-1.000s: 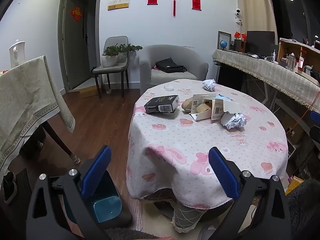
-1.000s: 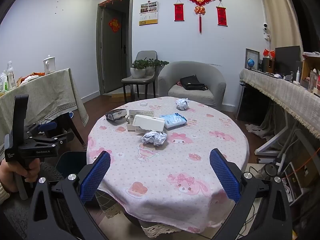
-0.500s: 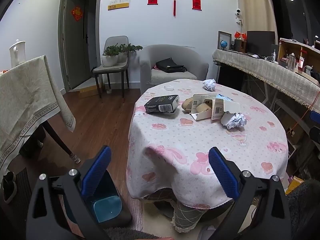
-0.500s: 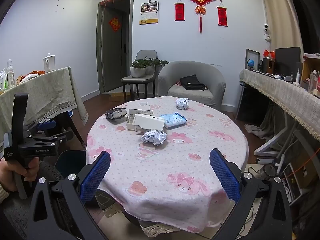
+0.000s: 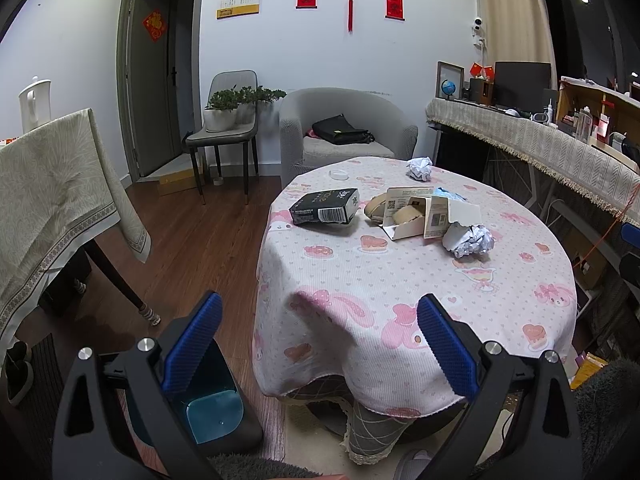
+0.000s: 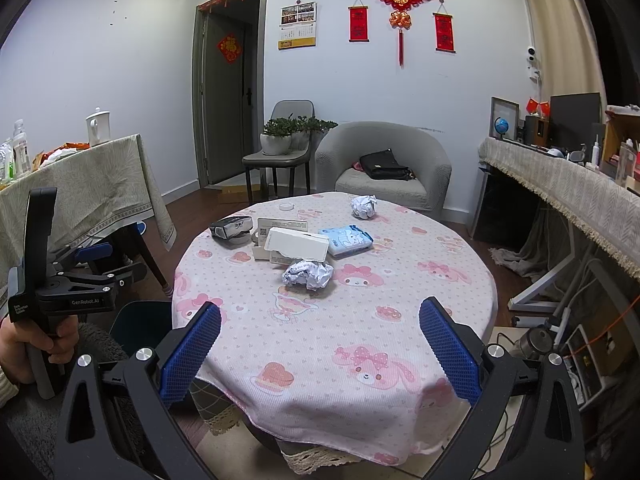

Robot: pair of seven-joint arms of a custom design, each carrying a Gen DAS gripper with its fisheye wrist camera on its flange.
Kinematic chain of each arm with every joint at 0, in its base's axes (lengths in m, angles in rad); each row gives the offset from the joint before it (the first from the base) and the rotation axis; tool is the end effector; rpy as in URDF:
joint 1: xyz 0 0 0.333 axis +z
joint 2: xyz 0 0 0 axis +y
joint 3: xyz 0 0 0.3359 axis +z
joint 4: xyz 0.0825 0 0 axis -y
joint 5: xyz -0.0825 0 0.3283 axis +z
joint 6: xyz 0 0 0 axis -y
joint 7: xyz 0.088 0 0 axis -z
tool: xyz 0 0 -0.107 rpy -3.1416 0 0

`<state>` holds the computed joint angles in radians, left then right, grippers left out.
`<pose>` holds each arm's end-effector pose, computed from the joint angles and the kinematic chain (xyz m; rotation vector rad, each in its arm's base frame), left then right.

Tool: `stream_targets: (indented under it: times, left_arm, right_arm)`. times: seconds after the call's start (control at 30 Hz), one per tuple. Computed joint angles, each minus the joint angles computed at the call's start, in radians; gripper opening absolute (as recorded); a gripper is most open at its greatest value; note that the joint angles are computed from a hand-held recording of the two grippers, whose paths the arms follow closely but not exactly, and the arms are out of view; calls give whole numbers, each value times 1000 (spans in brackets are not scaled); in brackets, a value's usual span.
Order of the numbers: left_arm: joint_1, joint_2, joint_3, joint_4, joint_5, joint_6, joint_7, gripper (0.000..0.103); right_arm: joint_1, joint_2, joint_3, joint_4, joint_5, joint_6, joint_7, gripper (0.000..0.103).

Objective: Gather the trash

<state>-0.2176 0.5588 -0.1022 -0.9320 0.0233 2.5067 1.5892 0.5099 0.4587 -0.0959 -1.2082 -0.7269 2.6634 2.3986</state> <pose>0.6787 -0.1924 0.7021 -1.3850 1.8852 -1.0662 0.6188 0.3154 0.6569 -1.5833 1.4369 -0.9629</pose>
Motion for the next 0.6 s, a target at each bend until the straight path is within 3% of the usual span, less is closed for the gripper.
stream_targets:
  times: [0.6]
  left_arm:
    - [0,-4,1,-8,1,1,0,99]
  right_arm:
    - [-1,2,0,3,5,-2,-6,100]
